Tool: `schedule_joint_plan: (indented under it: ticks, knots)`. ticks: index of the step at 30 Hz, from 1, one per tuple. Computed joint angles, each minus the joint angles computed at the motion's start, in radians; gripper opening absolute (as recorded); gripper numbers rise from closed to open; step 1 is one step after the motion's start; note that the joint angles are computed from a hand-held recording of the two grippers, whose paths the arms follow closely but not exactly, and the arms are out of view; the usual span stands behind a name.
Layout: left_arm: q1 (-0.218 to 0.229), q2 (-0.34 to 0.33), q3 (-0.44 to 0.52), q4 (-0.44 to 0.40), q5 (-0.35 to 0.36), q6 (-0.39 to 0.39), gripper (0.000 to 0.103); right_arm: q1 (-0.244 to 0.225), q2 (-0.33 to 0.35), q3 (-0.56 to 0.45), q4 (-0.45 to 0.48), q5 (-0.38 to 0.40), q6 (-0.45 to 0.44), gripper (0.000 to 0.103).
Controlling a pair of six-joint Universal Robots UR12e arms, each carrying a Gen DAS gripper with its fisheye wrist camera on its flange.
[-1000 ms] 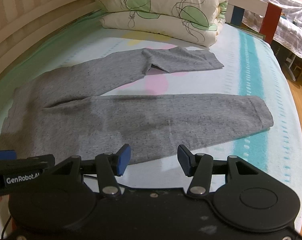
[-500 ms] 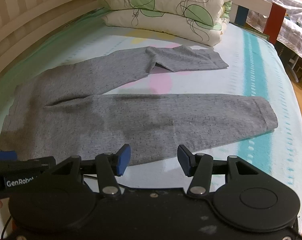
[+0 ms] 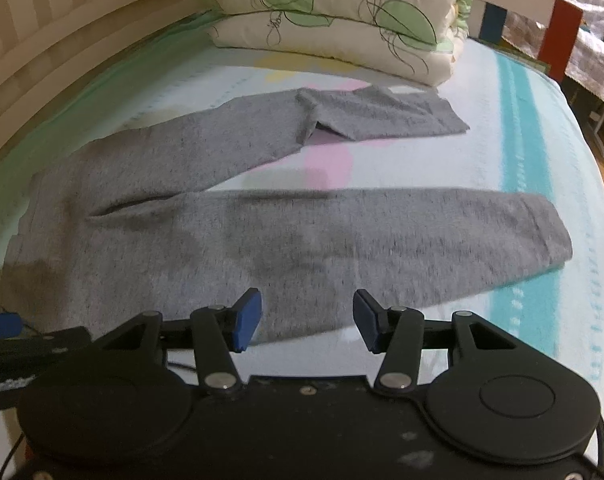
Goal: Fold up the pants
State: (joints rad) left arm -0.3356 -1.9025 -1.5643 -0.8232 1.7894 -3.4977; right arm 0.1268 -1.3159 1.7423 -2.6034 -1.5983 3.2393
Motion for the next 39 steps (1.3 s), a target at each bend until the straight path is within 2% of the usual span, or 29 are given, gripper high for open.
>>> schedule_joint_plan:
  ticks: [5,7,11,15,18,20,22,24,26,28,30,32,34,37,39]
  knots:
    - [0.012,-0.007,-0.006,0.074,0.016,0.089,0.074,-0.014,0.037,-0.043,-0.001,0.006,-0.022,0.052]
    - [0.021,-0.015,0.015,0.030,0.024,0.100,0.074,-0.022,0.059,-0.071,0.023,0.014,-0.004,0.052]
    - [0.052,-0.031,0.067,-0.085,0.009,0.063,0.074,-0.050,0.109,-0.137,0.086,0.061,0.044,0.052]
    - [0.066,-0.071,0.121,-0.080,0.120,0.057,0.074,-0.075,0.158,-0.196,0.127,0.091,0.087,0.050]
    - [0.071,-0.118,0.161,0.006,0.215,0.073,0.074,-0.088,0.194,-0.234,0.126,0.085,0.091,0.050]
    - [0.069,-0.159,0.180,0.115,0.269,0.104,0.074,-0.091,0.218,-0.253,0.096,0.063,0.087,0.050]
    - [0.067,-0.200,0.195,0.227,0.292,0.146,0.074,-0.101,0.243,-0.275,0.067,0.049,0.079,0.051]
    - [0.071,-0.227,0.210,0.278,0.267,0.171,0.074,-0.112,0.267,-0.296,0.039,0.043,0.074,0.052]
    - [0.079,-0.251,0.232,0.280,0.212,0.153,0.074,-0.124,0.296,-0.324,0.023,0.033,0.061,0.053]
    - [0.085,-0.271,0.250,0.274,0.172,0.105,0.074,-0.134,0.329,-0.375,0.062,0.015,0.050,0.053]
    - [0.082,-0.297,0.288,0.238,0.174,0.078,0.074,-0.144,0.367,-0.429,0.094,0.007,0.045,0.053]
    - [0.085,-0.319,0.328,0.200,0.134,0.081,0.074,-0.155,0.404,-0.480,0.116,-0.008,0.073,0.053]
    - [0.091,-0.337,0.348,0.204,0.099,0.073,0.074,-0.168,0.439,-0.531,0.142,-0.009,0.114,0.053]
    - [0.094,-0.351,0.357,0.216,0.090,0.053,0.074,-0.184,0.491,-0.603,0.158,-0.015,0.177,0.053]
    - [0.096,-0.364,0.369,0.210,0.091,0.057,0.070,-0.194,0.515,-0.631,0.147,-0.021,0.227,0.053]
